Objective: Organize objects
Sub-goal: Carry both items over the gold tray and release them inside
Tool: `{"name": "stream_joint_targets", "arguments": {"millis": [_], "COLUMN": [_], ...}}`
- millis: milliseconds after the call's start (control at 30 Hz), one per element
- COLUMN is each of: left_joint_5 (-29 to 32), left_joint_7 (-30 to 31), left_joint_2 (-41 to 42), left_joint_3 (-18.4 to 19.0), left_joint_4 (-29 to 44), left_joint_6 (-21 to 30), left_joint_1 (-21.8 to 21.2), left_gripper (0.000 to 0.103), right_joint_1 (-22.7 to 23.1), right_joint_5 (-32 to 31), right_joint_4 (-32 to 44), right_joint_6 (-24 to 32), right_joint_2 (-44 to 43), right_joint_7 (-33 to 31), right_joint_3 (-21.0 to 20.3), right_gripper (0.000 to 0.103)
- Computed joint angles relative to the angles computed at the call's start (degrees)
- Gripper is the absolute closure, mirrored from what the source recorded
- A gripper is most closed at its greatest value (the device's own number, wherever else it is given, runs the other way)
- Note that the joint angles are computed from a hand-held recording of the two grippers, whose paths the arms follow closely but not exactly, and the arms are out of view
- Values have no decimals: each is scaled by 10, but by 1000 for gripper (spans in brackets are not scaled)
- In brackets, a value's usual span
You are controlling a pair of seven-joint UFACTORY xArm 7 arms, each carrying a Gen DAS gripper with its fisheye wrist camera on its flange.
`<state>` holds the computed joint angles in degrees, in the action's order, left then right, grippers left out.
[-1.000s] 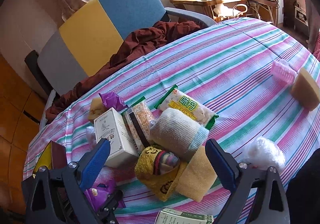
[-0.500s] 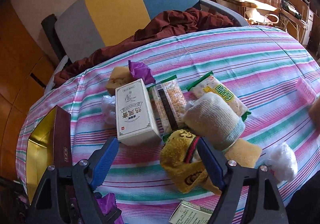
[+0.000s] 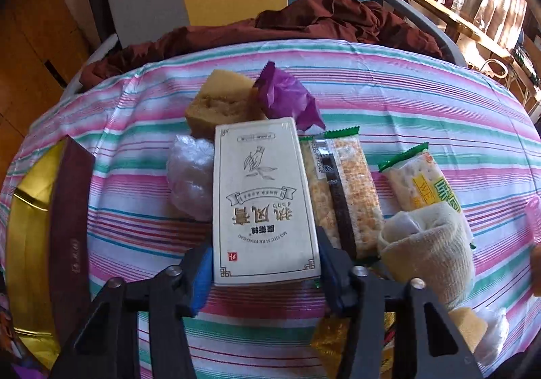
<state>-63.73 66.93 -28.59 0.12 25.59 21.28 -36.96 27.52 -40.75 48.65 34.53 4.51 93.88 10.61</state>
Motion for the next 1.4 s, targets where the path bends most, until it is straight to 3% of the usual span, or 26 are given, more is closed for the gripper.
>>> {"name": "stream_joint_targets", "arguments": {"millis": [133, 300, 400, 600, 733, 967, 1067, 1267, 1400], "left_joint_5": [6, -8, 15, 66, 108, 136, 157, 181, 206], "left_joint_7": [-15, 1, -19, -52, -79, -89, -105, -109, -133], "left_joint_2": [1, 69, 99, 147, 156, 145, 131, 93, 70], "left_joint_3": [21, 45, 47, 55, 56, 117, 139, 196, 211], "left_joint_4": [0, 19, 23, 17, 1, -29, -30, -47, -57], "left_joint_6": [-11, -68, -92, -145, -175, -209, -204, -227, -232], "left_joint_1": [35, 70, 108, 158, 174, 130, 121, 71, 76], "left_gripper": [70, 70, 70, 70, 70, 67, 63, 54, 48], "right_joint_1": [1, 7, 9, 15, 10, 8, 20, 83, 125], "right_joint_5": [2, 6, 4, -43, -93, -166, -159, -138, -108], "right_joint_4": [-1, 6, 7, 3, -9, 19, 49, 179, 293], "right_joint_6": [3, 20, 24, 52, 40, -20, -34, -15, -10], "right_joint_2": [-1, 1, -2, -26, -50, -31, -12, 75, 166], "right_joint_7": [-11, -16, -11, 32, 78, 90, 78, 12, -61], "right_joint_3": [3, 5, 5, 15, 24, 35, 35, 34, 30], "right_gripper": [51, 51, 51, 51, 51, 51, 51, 51, 51]}}
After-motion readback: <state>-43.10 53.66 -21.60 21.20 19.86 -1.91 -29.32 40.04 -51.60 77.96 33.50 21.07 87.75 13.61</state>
